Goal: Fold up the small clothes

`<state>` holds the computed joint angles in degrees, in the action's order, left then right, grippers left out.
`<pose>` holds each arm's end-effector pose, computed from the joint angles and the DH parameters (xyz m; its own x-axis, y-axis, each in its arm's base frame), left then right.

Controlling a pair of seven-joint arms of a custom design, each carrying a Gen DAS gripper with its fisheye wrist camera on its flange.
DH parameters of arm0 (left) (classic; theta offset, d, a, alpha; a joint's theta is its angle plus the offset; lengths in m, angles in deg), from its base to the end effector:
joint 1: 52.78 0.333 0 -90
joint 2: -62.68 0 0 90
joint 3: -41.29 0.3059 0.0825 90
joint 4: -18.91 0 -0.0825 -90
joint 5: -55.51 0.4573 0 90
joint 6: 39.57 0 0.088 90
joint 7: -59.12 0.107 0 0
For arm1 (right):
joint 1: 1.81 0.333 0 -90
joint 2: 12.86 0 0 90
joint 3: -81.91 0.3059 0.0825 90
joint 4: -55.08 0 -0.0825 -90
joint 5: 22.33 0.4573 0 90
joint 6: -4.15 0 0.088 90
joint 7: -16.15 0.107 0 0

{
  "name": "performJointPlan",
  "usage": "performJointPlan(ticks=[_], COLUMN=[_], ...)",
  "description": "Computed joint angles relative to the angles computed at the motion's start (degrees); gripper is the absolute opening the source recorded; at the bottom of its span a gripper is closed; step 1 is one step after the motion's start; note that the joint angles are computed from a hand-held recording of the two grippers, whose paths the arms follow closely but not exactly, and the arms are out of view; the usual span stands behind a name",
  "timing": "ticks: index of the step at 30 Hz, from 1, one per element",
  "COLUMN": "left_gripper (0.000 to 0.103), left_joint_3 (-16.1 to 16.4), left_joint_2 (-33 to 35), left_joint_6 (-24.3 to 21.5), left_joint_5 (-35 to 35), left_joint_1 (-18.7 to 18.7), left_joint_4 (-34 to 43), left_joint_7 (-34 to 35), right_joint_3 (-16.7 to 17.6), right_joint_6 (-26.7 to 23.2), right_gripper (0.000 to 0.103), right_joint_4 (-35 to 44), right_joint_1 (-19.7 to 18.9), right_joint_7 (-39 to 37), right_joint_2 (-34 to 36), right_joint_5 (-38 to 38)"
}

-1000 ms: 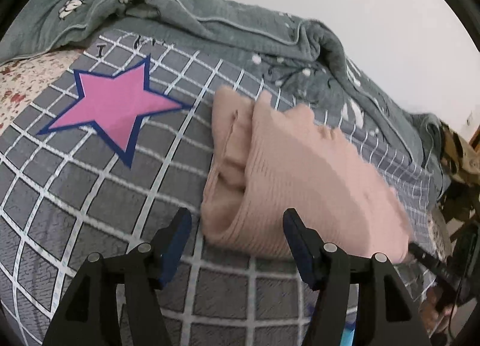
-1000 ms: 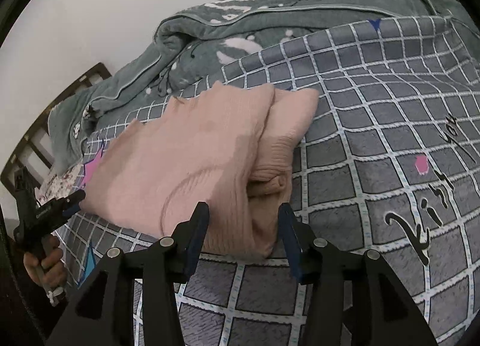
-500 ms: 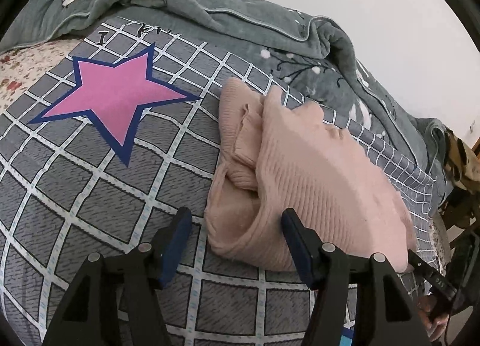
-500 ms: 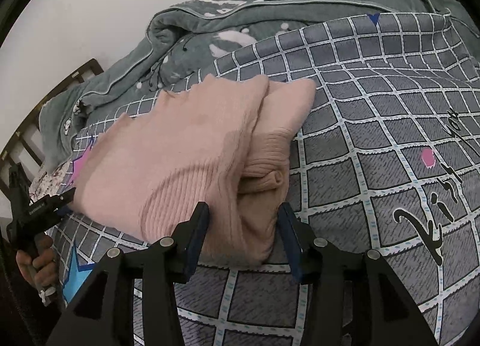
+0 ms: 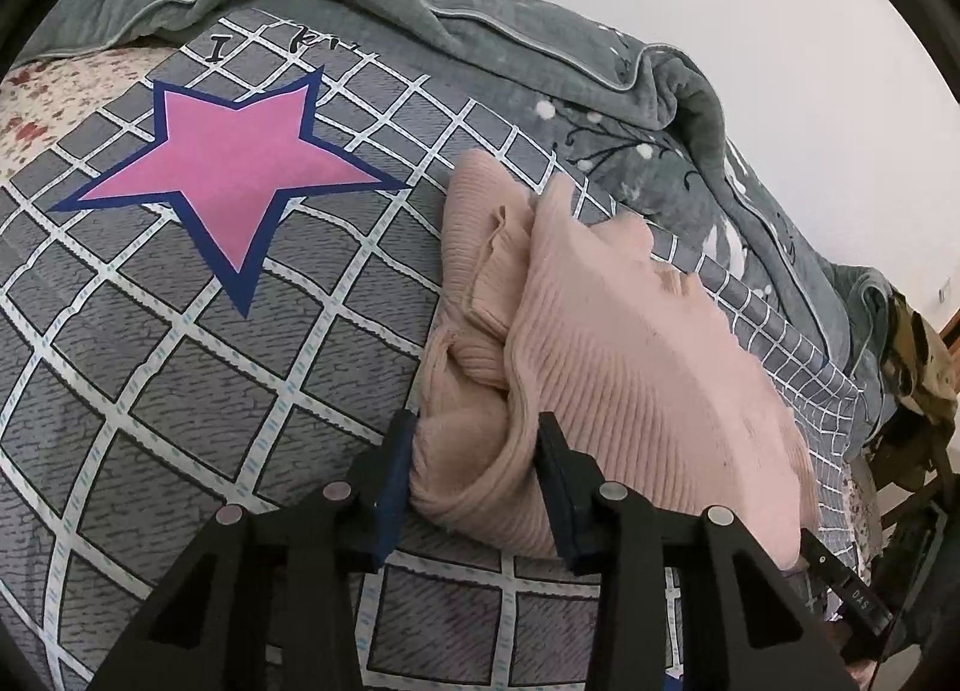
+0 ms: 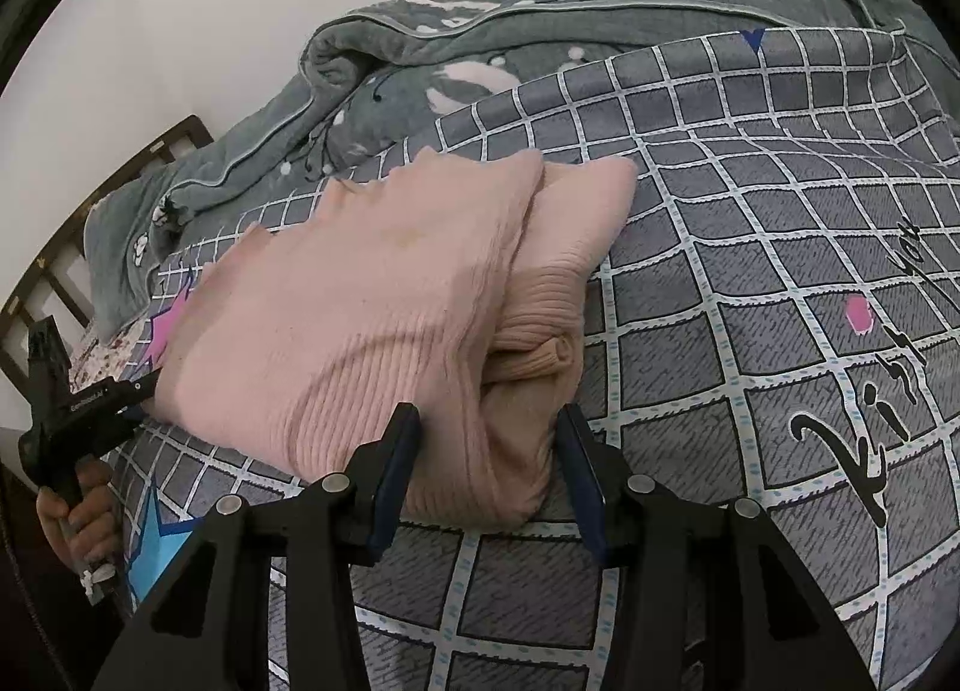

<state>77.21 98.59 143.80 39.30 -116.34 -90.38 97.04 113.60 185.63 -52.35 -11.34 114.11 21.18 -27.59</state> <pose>0.6331 -0.3463 0.2555 0.2572 -0.8447 0.4695 -0.6428 -0.5123 -0.5696 0.6891 0.2486 0.2667 0.2544 -0.9102 -0.3267 -0.7587 0.0217 -0.6511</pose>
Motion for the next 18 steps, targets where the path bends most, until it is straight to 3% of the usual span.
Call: performJointPlan(ticks=[6, 12, 16, 18], left_gripper=[0.04, 0.042, 0.042, 0.043], left_joint_3=[-2.75, -2.93, -6.49, -8.51], left_joint_2=[-1.44, -3.05, -4.69, -5.18], left_joint_6=[0.93, 2.09, 3.99, 4.65], left_joint_5=[-0.45, -2.11, -3.45, -4.45], left_joint_1=[2.33, 1.09, 3.89, 5.71], left_joint_4=[-0.7, -2.95, -4.24, -4.34], left_joint_7=[1.09, 4.25, 8.27, 9.88], right_joint_3=[1.57, 0.89, -3.99, -4.41], right_joint_6=[0.12, -1.38, -1.61, -1.85], right_gripper=[0.047, 0.047, 0.045, 0.045], right_joint_4=[-0.23, -0.55, -1.31, -1.05], right_joint_1=[-1.54, -0.89, 3.37, 3.75], right_joint_7=[-0.65, -1.28, -0.36, -0.22], right_joint_2=[0.42, -0.68, -3.14, -3.03], right_joint_5=[0.08, 0.01, 1.43, 2.24])
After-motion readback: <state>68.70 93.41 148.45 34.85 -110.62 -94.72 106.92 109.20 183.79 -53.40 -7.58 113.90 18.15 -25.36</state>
